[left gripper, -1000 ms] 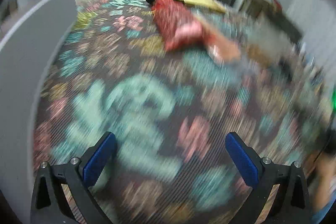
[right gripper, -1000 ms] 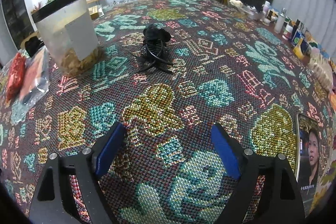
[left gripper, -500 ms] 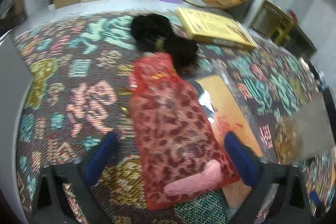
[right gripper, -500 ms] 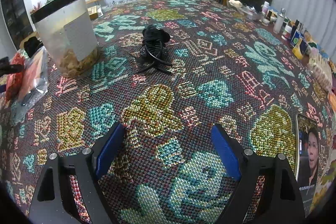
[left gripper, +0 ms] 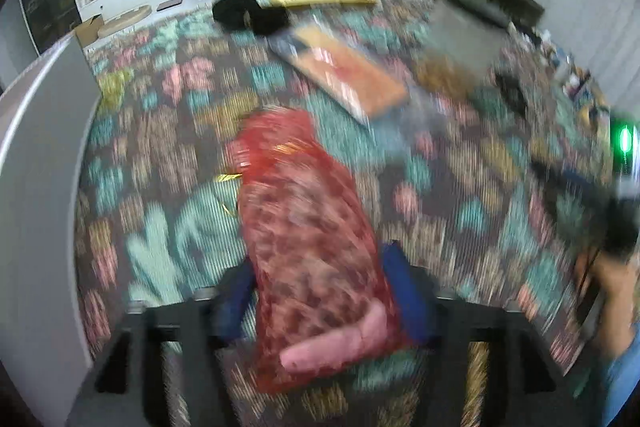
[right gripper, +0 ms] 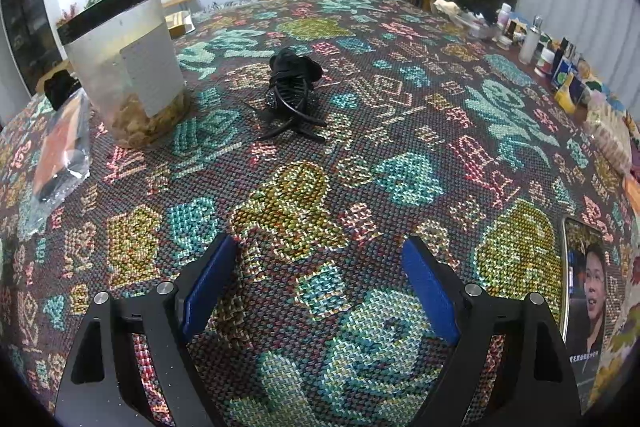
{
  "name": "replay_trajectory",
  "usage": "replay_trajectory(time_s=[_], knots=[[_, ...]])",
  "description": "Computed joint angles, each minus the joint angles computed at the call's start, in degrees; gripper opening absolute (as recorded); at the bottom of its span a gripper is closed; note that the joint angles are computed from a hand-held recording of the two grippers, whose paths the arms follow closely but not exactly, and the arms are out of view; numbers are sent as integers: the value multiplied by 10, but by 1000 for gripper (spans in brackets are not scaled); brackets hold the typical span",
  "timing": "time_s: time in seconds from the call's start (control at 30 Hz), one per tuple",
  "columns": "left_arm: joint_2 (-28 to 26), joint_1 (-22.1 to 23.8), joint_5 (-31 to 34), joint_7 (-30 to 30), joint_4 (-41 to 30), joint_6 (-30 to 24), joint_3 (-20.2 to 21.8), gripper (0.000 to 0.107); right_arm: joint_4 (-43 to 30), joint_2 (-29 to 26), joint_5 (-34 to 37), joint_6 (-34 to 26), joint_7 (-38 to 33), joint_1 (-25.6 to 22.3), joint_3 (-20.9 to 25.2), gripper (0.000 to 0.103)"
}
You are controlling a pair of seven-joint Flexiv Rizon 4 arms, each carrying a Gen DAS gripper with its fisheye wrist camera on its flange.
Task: Organize soft objects
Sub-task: 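Grasp the red mesh bag with the left gripper and lift it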
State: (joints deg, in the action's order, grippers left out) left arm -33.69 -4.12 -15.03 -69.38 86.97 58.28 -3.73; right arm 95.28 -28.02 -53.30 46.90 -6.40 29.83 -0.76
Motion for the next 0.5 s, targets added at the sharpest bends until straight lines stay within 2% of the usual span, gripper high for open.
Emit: replay_trajectory(time_s=[0.03, 0.1, 0.13, 0.2, 0.3, 0.5], knots=[[2, -8, 11, -6, 13, 18, 7, 87, 0, 0, 0, 1, 0, -1, 0, 87], [-9, -27, 43, -37, 17, 44, 34, 88, 2, 1, 0, 2, 3, -1, 0, 87], [-12, -26, 46, -40, 22, 68, 31, 96, 3, 2, 0, 3, 3, -1, 0, 87], [-24, -32, 53, -57, 17, 91, 35, 102, 3, 2, -1, 2, 3, -1, 0, 87], [-30, -25, 51, -61, 26, 129, 25, 103, 3, 2, -1, 2, 4, -1, 0, 87], [-34, -26, 55, -66, 22, 132, 26, 103, 3, 2, -1, 3, 4, -2, 1, 87]])
